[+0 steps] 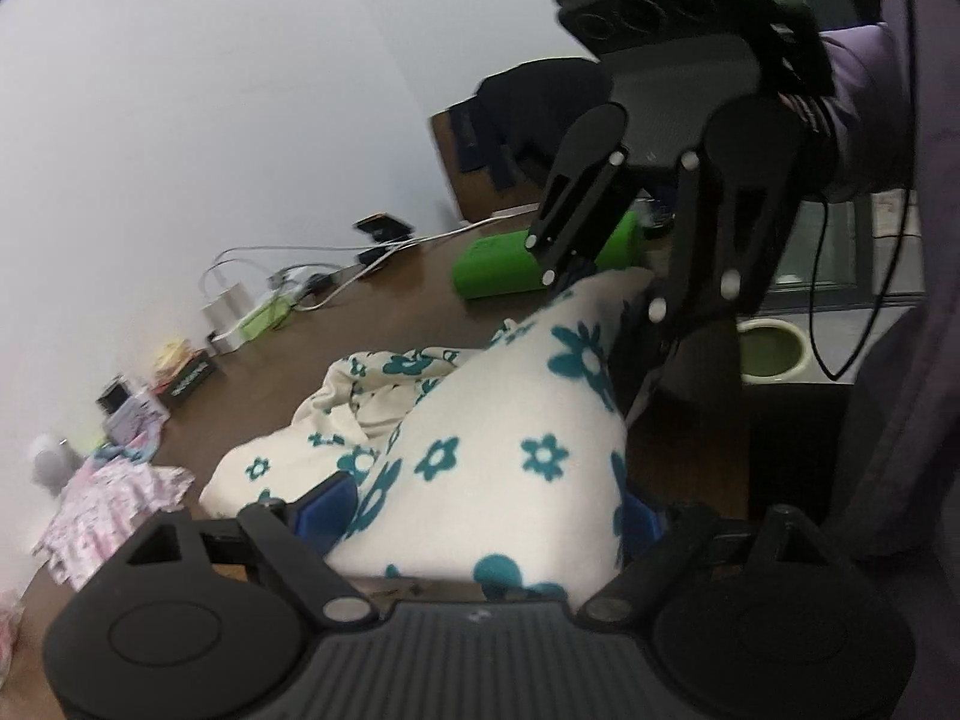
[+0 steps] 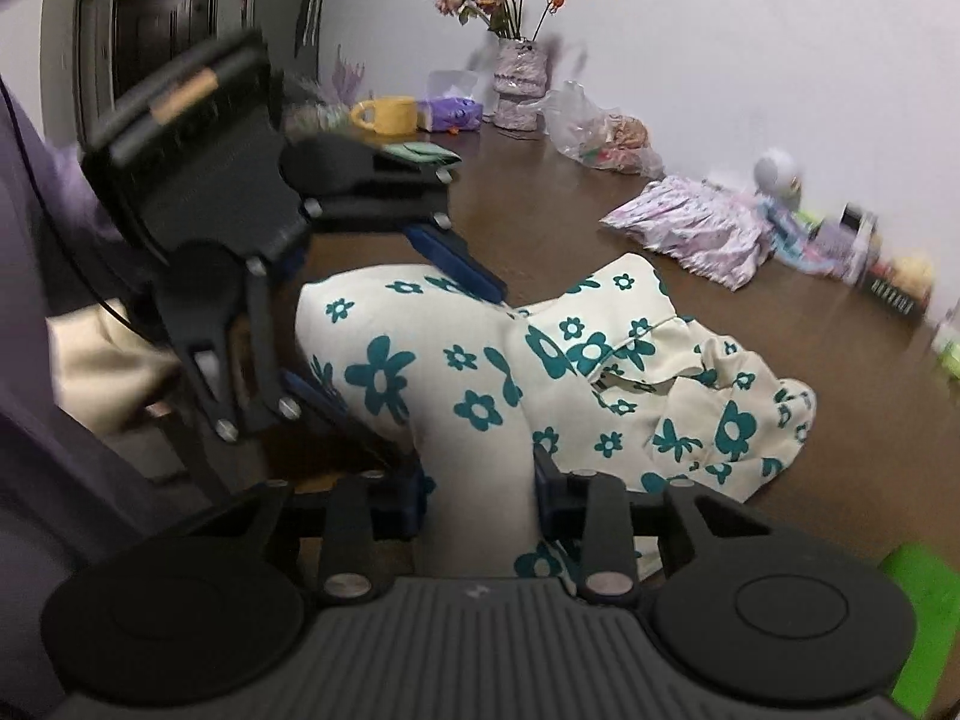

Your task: Fold clothes

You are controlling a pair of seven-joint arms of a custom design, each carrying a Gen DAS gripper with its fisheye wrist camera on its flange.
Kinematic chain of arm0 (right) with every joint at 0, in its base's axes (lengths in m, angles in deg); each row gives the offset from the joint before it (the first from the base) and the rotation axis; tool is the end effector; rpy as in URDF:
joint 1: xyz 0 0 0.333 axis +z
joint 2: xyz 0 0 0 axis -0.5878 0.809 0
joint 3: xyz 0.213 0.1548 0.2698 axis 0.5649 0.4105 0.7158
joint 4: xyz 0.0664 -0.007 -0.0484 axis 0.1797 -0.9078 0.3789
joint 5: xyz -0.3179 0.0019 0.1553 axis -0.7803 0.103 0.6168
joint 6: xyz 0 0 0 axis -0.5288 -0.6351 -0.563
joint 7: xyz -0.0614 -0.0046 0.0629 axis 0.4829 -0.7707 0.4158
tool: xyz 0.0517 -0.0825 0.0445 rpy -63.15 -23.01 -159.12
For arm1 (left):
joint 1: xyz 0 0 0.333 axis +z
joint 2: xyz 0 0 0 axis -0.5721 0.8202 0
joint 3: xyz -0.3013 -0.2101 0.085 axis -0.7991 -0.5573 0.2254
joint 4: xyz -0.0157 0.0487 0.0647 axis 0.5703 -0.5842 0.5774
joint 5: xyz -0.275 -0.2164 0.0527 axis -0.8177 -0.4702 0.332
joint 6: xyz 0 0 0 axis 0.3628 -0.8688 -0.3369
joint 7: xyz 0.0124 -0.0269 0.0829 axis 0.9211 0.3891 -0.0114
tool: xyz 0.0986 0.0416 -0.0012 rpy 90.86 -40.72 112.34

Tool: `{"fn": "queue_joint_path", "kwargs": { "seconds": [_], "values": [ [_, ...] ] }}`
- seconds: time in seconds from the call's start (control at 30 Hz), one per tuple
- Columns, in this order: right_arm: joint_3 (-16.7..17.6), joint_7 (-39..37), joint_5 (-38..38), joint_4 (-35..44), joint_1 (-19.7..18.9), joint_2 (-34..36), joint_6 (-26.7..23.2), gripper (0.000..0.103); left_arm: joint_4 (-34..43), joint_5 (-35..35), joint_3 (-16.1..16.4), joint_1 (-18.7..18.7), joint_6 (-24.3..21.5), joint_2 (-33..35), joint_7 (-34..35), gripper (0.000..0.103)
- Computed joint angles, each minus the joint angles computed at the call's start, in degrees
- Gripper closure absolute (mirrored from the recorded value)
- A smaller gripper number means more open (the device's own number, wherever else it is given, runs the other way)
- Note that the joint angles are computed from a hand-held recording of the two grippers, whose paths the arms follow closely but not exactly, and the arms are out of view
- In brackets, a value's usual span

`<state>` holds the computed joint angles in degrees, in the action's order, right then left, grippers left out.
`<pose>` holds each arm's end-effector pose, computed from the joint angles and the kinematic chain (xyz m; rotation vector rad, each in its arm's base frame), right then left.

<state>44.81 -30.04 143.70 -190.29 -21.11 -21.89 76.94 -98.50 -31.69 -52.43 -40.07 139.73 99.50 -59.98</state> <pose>0.6163 0.2525 0.4547 -2.1645 0.5735 -0.3007 0.6203 -0.1684 0.4182 -0.2495 2.3433 -1.0581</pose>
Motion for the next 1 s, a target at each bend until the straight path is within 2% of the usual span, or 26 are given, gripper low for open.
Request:
{"fn": "queue_joint_path", "kwargs": {
  "seconds": [0.07,0.2,0.27,0.3,0.33,0.37,0.4,0.43,0.5,0.63,0.73,0.8,0.87,0.9,0.93,1.0],
  "values": [
    [-0.29,3.25,-0.10,0.34,-1.87,-0.63,-6.40,0.071,-0.47,4.25,0.34,-0.15,-1.06,-0.09,-2.82,0.017],
    [-1.94,8.54,-2.93,1.35,-3.09,-0.95,-14.53,0.069,-0.83,14.01,0.67,0.33,-5.19,-0.17,-12.10,0.038],
    [-1.98,6.80,-2.11,-0.15,-2.68,-1.97,-12.94,0.059,-0.45,18.19,0.92,0.94,-7.68,-0.07,-17.80,0.049],
    [-1.78,5.21,-0.67,-0.99,-2.67,-2.51,-12.05,0.050,-0.11,19.20,0.86,1.53,-8.95,0.06,-19.90,0.053],
    [-1.56,3.10,1.03,-1.74,-2.88,-3.04,-11.77,0.033,0.29,20.11,0.85,2.14,-10.39,0.22,-22.12,0.055],
    [-1.23,-0.01,3.45,-2.65,-3.16,-3.69,-11.52,0.022,0.79,21.05,0.90,2.72,-11.97,0.43,-24.57,0.057],
    [-0.95,-4.09,6.31,-3.95,-3.39,-4.55,-11.19,0.007,1.57,22.13,1.04,3.28,-13.89,0.79,-27.52,0.058],
    [-0.91,-8.38,8.79,-5.05,-3.13,-5.10,-10.11,0.003,2.61,23.46,1.29,3.89,-16.32,1.25,-31.17,0.059],
    [-1.01,-17.22,14.10,-7.04,-2.52,-6.13,-8.31,0.003,4.80,26.04,1.70,5.00,-21.21,2.11,-38.29,0.062],
    [-2.02,-23.84,19.15,-7.53,0.17,-5.23,-2.49,0.001,7.43,28.50,1.73,7.94,-31.30,2.91,-46.36,0.063],
    [-2.36,-26.67,22.01,-7.08,0.91,-4.43,-1.19,0.001,8.37,28.86,1.92,9.41,-36.95,3.52,-50.41,0.063],
    [-2.61,-24.20,20.12,-6.29,0.03,-3.82,-5.71,0.006,8.94,28.57,2.05,10.08,-39.74,4.07,-52.98,0.063],
    [-2.94,-19.23,16.64,-4.81,-1.16,-2.83,-11.22,0.024,9.77,28.27,2.19,10.48,-41.77,4.75,-55.70,0.062],
    [-3.11,-15.74,14.38,-3.65,-1.93,-2.10,-14.51,0.038,9.71,27.97,2.28,10.61,-42.00,4.74,-56.55,0.059],
    [-3.20,-12.48,12.43,-2.35,-2.75,-1.30,-17.80,0.045,9.27,27.57,2.40,10.66,-41.55,4.40,-56.97,0.057],
    [-3.62,-2.79,10.25,0.21,-4.48,0.30,-22.72,0.055,8.14,25.46,2.39,11.08,-40.40,3.55,-56.96,0.042]
  ]
}}
